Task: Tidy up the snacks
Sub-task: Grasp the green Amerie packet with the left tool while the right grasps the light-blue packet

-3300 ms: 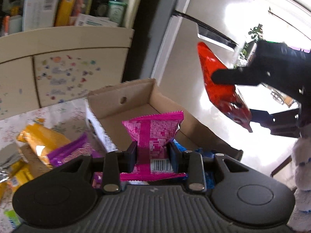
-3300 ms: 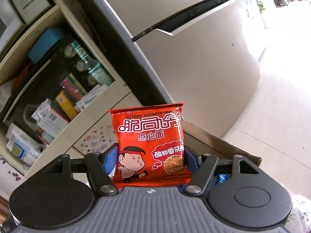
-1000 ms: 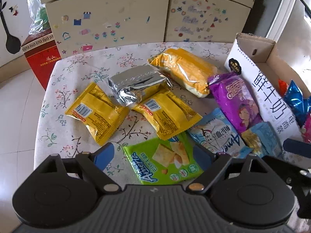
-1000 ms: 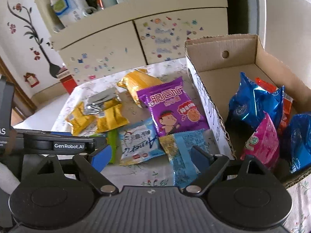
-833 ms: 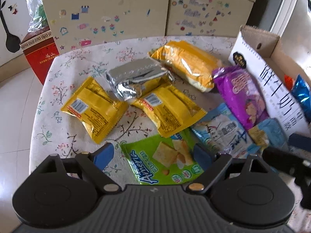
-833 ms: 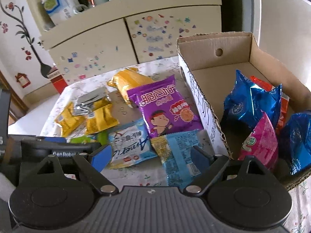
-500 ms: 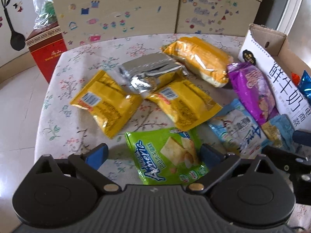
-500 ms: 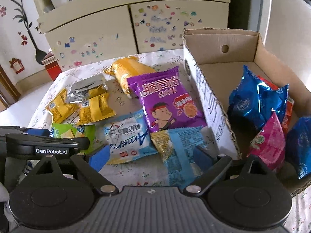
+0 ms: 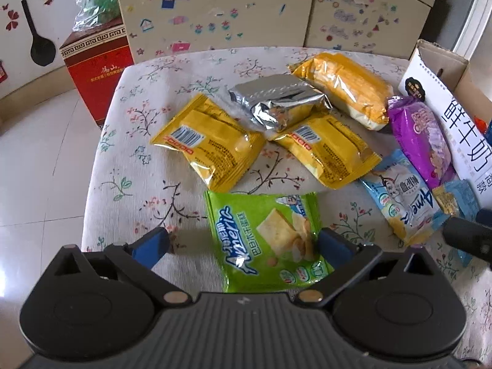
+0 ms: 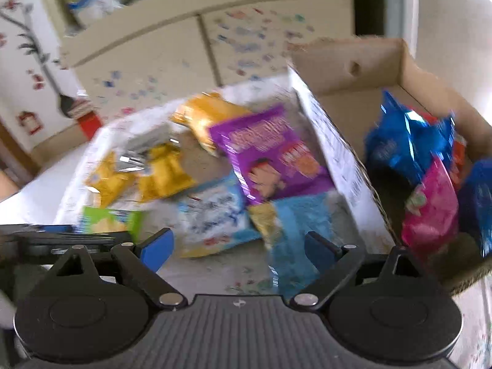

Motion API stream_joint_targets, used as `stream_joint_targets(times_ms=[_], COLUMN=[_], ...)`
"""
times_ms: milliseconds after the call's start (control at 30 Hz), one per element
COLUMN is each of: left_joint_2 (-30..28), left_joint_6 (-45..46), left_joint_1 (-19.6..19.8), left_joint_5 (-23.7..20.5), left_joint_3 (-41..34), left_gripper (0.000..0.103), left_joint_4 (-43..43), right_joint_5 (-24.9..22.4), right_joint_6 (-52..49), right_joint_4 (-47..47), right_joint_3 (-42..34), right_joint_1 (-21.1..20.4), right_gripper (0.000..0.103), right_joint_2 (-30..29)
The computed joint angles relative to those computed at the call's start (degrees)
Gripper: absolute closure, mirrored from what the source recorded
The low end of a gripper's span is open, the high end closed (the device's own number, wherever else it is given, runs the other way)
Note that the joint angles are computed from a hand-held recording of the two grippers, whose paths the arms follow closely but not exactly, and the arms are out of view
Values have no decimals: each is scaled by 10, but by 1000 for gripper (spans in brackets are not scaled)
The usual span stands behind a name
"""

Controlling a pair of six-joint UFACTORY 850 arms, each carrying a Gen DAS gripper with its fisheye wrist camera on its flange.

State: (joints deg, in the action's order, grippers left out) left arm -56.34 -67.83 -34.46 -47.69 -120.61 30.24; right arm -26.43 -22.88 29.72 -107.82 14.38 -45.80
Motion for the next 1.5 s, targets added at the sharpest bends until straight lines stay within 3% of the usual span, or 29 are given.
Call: stream_joint_targets(times_ms=[133, 233, 367, 467, 633, 933, 1100, 1267, 1400, 1500], left_joint_2=[-1, 5, 9, 7, 4, -3, -21, -11, -1, 3], left_joint_6=[2, 1, 0, 2, -2, 34, 54, 40, 32, 33], left_joint_1=[-1, 0, -1, -1, -2, -6, -9, -10, -10, -10], left_joint_5=[-2, 5, 10, 5, -2, 18, -7, 2, 14, 24], left_joint_3=[-1, 10, 18, 14, 6, -7, -34, -13, 4, 11], left_gripper=[0, 0, 0, 0, 0, 1, 0, 0, 1, 8], left_joint_4=[-2, -3, 2, -3, -3, -9, -6, 6, 12, 11], right_joint_5=[17, -7, -83, -65, -4, -18, -27, -28, -27, -29], right_joint_6=[56, -9, -105, -115, -3, 198, 210, 187, 149, 126], right_joint_4=[-83, -9, 102, 112, -11, -207, -201, -196, -168, -149], right_joint_3=[-9, -10, -18, -8, -14, -60, -71, -66, -55, -54], right_joint_1=[15, 10, 0, -1, 7, 21, 18, 20, 19, 19], right_gripper=[4, 3, 7, 9, 8, 9, 8, 10, 21, 29], right_joint_2=[-12, -12, -11, -2, -7, -40, -51, -47, -39, -38])
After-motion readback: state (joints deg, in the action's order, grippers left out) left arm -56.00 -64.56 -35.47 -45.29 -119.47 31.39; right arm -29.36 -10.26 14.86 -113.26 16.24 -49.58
